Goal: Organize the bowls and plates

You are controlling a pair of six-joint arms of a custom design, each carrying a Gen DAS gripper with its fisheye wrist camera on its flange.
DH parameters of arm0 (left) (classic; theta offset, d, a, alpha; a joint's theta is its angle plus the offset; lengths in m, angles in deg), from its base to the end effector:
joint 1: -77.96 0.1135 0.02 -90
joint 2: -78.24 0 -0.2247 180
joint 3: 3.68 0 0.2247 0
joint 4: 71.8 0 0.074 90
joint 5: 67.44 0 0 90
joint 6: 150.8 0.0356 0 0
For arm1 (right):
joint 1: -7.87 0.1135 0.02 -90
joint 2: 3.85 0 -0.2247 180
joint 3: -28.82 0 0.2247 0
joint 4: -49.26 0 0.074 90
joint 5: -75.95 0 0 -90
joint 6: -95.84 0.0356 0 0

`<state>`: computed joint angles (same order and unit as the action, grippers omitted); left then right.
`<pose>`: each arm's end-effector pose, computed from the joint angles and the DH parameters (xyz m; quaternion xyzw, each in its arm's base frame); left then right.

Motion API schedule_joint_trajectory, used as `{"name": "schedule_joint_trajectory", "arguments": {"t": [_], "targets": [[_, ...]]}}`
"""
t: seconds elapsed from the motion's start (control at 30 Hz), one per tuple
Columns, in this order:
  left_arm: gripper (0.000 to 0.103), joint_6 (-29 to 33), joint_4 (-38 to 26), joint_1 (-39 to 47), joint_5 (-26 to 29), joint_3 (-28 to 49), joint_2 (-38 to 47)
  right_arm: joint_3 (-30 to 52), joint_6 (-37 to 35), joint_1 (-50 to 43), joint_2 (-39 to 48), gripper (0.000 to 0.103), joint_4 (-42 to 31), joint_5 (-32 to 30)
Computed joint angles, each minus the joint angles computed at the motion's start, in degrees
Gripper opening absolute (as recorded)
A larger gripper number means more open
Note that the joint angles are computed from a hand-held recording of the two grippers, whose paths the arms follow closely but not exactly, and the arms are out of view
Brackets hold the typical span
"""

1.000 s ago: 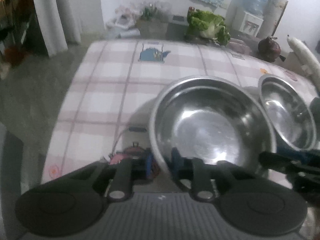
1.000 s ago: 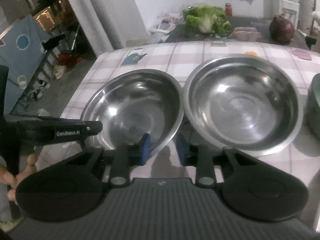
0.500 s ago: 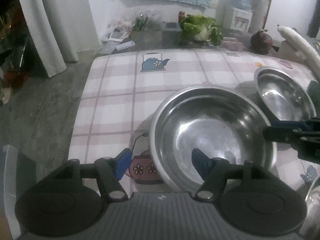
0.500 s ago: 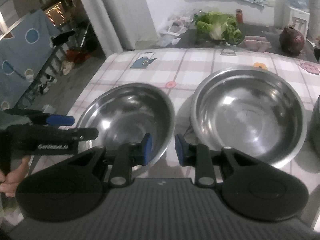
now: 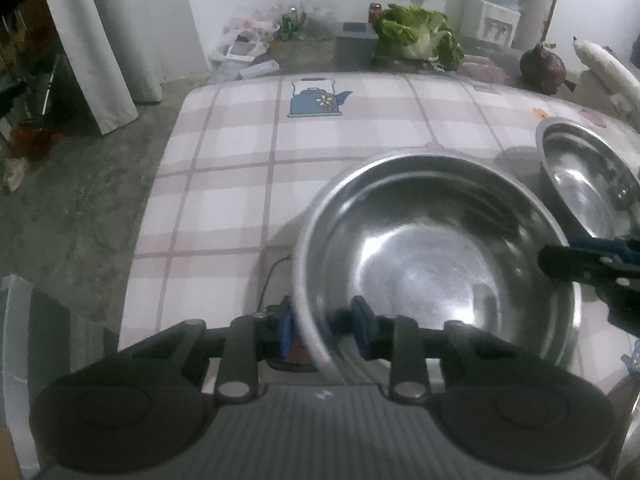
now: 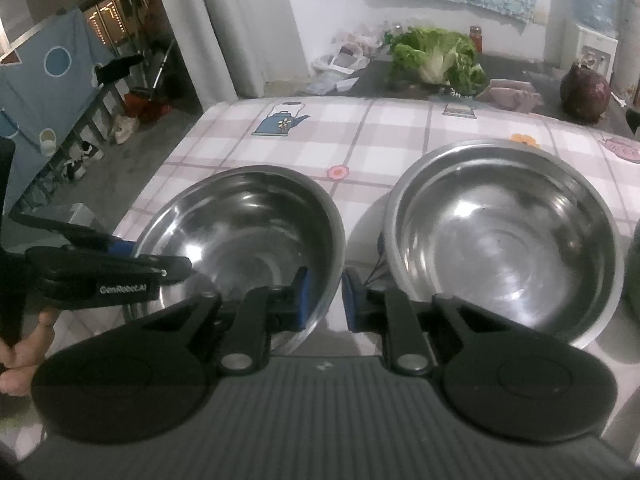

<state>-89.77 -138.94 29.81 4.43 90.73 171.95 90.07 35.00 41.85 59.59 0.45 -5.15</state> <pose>0.2100 -0.2178 0.2416 0.1293 0.9586 -0.0051 0.2538 0.1795 0.1143 0.2211 -0.0136 0.9401 0.1119 0.3218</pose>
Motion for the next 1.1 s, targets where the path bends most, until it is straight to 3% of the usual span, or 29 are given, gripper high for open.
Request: {"name": "schedule_joint_trajectory", "arguments": {"t": [0.77, 1.1], "targets": [[0.03, -2.6, -6.6, -3.6, -5.8, 5.4, -2.6, 4.7, 1.1, 2.8, -4.4, 0.015, -6.1, 2.5], [0.03, -3.7, -12.4, -7.7, -9.5, 15.4, -0.7, 9.5, 1.2, 2.5, -10.1, 0.016, -13.5, 3.0]]}}
